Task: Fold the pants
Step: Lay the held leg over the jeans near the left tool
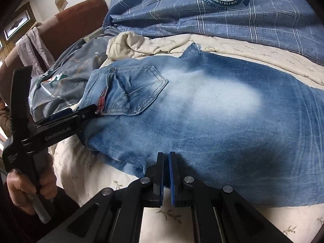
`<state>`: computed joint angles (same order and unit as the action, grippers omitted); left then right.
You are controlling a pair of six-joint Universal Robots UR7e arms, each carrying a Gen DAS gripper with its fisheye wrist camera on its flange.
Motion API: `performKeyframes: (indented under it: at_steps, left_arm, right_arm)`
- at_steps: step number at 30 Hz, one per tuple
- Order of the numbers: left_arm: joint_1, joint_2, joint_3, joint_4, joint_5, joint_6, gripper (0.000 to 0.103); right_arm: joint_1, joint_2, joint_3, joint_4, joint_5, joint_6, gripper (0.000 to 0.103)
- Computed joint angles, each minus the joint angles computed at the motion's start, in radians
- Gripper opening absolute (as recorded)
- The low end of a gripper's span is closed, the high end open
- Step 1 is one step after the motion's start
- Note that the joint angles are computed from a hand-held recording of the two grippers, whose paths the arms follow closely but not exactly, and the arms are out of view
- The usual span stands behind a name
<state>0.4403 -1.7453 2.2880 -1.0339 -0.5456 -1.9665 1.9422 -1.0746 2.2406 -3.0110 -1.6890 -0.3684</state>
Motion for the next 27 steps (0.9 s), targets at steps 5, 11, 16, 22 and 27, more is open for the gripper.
performKeyframes:
  at_steps: [5,11,16,22,27]
  left_arm:
    - [-0.03,0.029,-0.03,0.134,0.023,-0.132,0.085]
    - [0.006,0.061,-0.058,0.17,0.0,-0.157,0.085]
    - [0.038,0.06,-0.055,0.138,-0.027,-0.116,0.087]
    - [0.06,0.114,-0.066,0.161,-0.049,-0.099,0.09]
    - [0.052,0.111,-0.061,0.166,-0.063,-0.111,0.09]
  right_arm:
    - [0.001,0.002,0.004,-0.058,0.07,-0.002,0.007]
    - [0.026,0.054,-0.02,-0.025,0.072,-0.033,0.007]
    - [0.048,0.076,-0.015,-0.03,0.028,-0.078,0.007]
    - [0.033,0.054,0.0,0.013,0.039,-0.098,0.007]
    - [0.027,0.044,0.016,-0.003,0.045,-0.139,0.008]
